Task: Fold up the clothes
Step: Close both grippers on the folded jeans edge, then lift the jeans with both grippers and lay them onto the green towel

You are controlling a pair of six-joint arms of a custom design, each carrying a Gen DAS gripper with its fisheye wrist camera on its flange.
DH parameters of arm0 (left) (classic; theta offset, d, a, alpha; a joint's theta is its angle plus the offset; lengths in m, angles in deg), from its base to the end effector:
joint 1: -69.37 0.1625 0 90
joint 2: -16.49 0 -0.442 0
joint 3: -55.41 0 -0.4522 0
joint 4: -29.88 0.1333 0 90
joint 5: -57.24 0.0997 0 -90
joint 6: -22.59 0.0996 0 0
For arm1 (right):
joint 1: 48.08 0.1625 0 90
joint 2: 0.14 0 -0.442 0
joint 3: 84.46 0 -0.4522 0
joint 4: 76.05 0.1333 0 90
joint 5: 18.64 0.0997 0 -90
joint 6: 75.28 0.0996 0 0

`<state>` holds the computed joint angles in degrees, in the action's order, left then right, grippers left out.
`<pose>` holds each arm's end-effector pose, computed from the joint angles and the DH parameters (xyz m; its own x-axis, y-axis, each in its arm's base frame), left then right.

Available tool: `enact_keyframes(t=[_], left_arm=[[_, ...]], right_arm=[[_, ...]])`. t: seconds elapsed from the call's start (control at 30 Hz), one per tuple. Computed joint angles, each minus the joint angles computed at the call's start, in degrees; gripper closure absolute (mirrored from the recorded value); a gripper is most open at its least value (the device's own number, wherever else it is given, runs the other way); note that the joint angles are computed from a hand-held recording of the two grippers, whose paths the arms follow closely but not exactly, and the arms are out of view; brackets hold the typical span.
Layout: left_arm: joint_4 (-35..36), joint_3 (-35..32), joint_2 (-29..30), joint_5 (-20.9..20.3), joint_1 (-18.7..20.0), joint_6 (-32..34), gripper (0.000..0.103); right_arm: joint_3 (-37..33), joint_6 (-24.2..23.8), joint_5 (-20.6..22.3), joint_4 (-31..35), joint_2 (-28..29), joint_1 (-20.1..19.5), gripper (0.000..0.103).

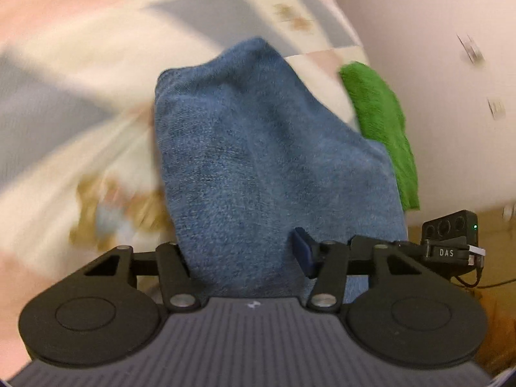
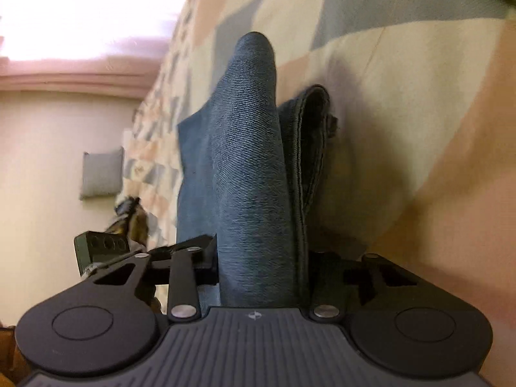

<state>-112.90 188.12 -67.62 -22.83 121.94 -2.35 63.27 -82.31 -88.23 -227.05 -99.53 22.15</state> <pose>-0.1546 -0.4496 0.1724 -0.9718 0.1999 -0.1252 0.2166 0.9664 -0.1386 0.0410 -0.3826 0.1915 -0.9414 0.1309 -0.3109 0.2164 0.9413 -0.2592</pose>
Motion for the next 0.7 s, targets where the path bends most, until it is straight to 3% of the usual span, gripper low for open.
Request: enact_keyframes(t=[0.17,0.3,0.5,0.7], left_arm=[[2.42,-11.89,8.68,-3.9,-1.21,11.77,0.054],[6.62,-27.2,21.92,-10.03,-1.97,25.53,0.054],[20.8,-54.08,44.18,-16.86,-3.92,45.09,0.054],[29.94,-72.18,59.39,-17.81,-5.23,53.11,0.054]], right_arm=[[6.96,7.68,7.34,-8.86,-10.88,-2.96,0.067],[11.11,18.56,7.31,-27.51,-14.27,-2.42,0.067],[11.18,30.51,-2.58,-58.16,-6.24,-0.54,0.067],[7.53,37.64,-9.68,-78.48,7.09,-1.19,0.067]])
